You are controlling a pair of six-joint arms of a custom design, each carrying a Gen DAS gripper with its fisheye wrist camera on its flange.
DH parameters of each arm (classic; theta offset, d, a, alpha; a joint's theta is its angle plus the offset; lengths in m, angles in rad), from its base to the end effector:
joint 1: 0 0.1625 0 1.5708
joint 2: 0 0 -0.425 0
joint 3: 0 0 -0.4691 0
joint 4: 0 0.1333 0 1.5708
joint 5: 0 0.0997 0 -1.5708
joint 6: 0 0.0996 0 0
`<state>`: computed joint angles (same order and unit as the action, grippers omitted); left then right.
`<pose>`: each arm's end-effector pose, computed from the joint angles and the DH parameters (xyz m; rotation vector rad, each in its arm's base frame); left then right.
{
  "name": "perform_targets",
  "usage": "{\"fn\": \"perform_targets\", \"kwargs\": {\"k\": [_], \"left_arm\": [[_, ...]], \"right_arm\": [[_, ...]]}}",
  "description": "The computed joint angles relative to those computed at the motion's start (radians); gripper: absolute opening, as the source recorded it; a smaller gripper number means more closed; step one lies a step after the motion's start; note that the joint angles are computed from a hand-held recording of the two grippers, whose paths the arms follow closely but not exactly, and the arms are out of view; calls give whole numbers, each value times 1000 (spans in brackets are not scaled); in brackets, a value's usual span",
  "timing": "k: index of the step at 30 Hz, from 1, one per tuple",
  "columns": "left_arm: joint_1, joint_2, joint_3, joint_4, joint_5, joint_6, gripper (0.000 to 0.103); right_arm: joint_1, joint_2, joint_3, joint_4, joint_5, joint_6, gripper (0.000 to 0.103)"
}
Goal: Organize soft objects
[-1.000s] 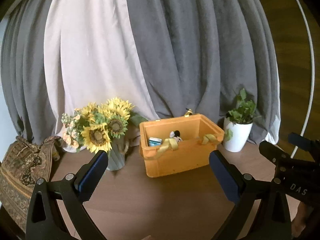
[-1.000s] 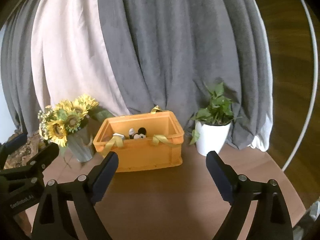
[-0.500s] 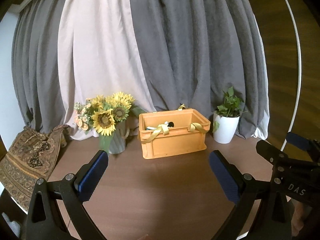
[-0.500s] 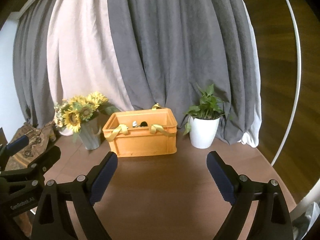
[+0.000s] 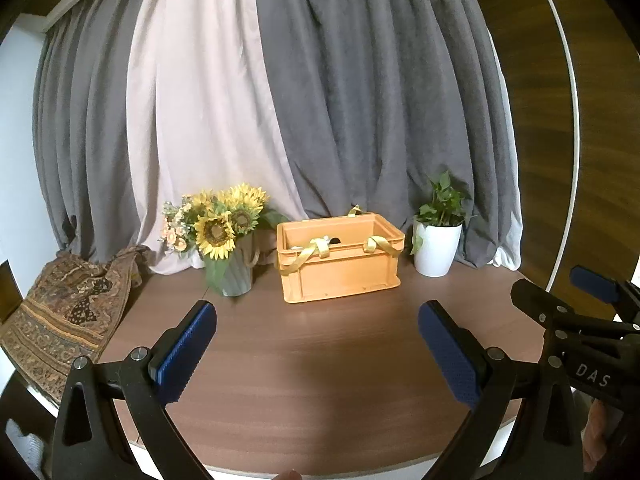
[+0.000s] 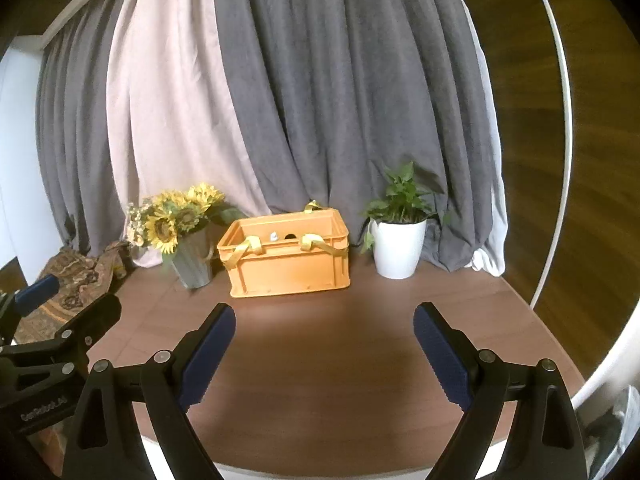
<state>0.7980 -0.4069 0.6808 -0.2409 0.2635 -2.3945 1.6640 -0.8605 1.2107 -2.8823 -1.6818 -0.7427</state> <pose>-0.4393 -0.7792 0.1033 0.2159 1.7587 -1.3913 0.2014 -0.8409 0.3489 0.9421 -2.2984 1.1830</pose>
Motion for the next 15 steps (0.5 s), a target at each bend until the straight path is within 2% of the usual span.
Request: {"fn": "perform_targets", "kwargs": {"k": [15], "left_arm": [[-33, -63, 133, -135, -5, 63, 103]], "right_arm": [[-10, -72, 85, -26, 41, -18, 92]]}}
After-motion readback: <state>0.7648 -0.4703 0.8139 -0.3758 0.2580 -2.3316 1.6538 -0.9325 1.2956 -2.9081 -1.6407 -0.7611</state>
